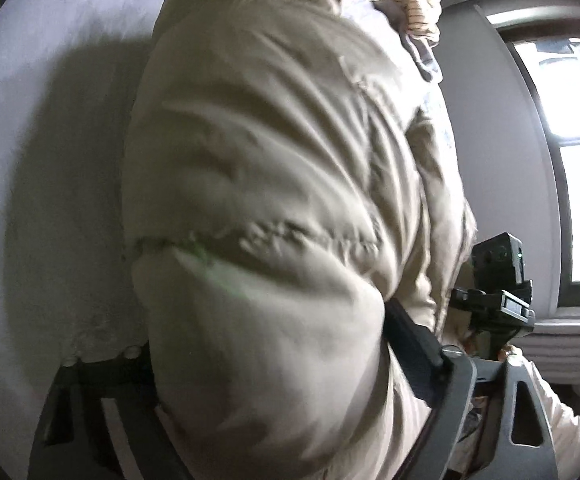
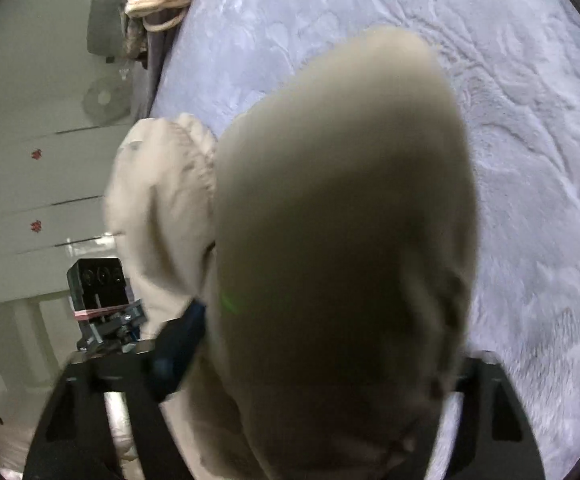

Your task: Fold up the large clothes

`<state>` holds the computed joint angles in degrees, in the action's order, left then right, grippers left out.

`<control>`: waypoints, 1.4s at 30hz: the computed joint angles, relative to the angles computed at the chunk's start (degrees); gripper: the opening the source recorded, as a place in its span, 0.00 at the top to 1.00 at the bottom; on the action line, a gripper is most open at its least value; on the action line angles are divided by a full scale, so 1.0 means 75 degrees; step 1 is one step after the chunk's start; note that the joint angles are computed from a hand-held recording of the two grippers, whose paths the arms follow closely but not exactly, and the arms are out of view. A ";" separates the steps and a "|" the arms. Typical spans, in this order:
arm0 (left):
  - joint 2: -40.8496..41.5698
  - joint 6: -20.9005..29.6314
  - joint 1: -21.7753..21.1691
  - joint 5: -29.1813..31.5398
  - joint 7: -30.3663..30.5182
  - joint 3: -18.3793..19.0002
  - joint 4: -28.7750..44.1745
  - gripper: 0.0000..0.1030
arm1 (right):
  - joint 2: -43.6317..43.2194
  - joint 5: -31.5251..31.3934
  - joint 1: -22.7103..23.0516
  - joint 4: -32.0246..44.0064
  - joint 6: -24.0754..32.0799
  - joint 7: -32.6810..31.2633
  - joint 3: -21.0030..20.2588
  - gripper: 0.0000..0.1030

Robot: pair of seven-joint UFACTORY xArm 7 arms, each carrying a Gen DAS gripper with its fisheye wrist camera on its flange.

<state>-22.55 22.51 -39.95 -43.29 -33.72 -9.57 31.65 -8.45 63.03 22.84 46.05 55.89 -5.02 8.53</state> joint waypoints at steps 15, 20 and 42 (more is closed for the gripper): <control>-0.1857 0.0995 0.0670 0.0726 0.1510 0.1269 -0.0333 0.25 | 0.0556 -0.0971 0.0942 0.1716 -0.1813 0.1672 0.0793 0.55; -0.2605 0.1968 0.1985 0.1653 0.1898 0.1628 -0.0363 0.25 | 0.2298 -0.1746 0.1340 0.3607 -0.2489 0.2191 0.1188 0.55; -0.1217 0.0344 0.4053 0.1814 0.4277 0.2031 -0.1571 0.06 | 0.8104 -0.5188 0.2260 1.0085 -0.1861 0.4608 0.1395 0.41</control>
